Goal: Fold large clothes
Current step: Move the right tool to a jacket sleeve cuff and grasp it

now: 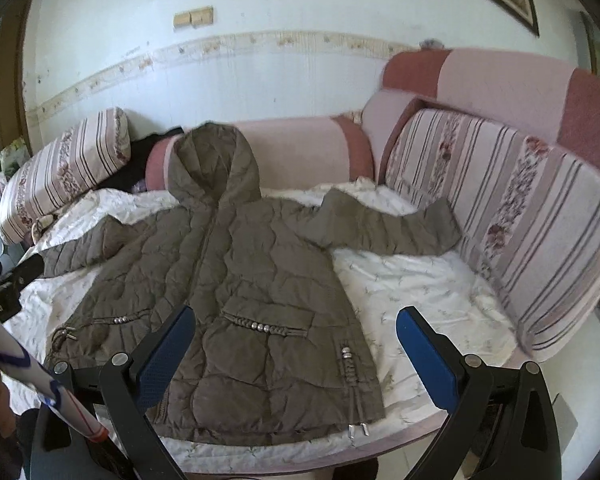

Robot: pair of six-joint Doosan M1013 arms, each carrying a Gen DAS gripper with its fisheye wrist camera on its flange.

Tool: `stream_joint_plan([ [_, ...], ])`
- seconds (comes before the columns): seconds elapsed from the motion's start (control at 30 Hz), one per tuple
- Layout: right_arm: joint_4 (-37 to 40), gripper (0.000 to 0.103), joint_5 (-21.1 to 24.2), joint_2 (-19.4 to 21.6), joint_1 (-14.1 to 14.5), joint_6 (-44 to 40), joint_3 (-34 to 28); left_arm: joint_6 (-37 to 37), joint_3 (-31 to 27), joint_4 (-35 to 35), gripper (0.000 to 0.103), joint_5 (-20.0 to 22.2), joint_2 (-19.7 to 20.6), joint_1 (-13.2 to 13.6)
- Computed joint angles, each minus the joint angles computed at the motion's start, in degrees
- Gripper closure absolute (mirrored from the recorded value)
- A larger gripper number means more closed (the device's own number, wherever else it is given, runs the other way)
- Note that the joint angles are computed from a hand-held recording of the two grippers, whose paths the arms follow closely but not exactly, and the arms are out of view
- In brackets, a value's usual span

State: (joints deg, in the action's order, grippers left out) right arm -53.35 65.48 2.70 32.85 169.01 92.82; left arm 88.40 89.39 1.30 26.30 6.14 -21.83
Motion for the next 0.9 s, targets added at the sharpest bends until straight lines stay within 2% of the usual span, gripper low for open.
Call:
stream_joint_plan([
  [0.13, 4.0, 0.001, -3.2, 2.1, -3.7, -2.6, -1.1, -1.9, -2.9, 1.6, 0.000, 3.0, 4.1, 0.0],
  [0.2, 5.1, 0.001, -3.8, 3.2, -4.8, -3.6, -1.7, -3.9, -4.5, 4.1, 0.000, 4.0, 6.4, -0.3],
  [0.53, 13.0, 0.001, -8.1, 10.2, -12.1, -10.5, -6.1, -10.0, -14.2, 7.0, 0.000, 9.7, 17.2, -1.1],
  [0.77, 17.1, 0.001, -9.7, 15.1, -15.7, -14.7, -9.3, -12.7, -19.1, 10.3, 0.000, 13.4, 23.5, -2.4],
  [0.9, 23.9, 0.001, -15.8, 15.3, -18.5, -17.3, -7.6, -10.8, -21.9, 8.0, 0.000, 18.0, 26.4, -2.1],
])
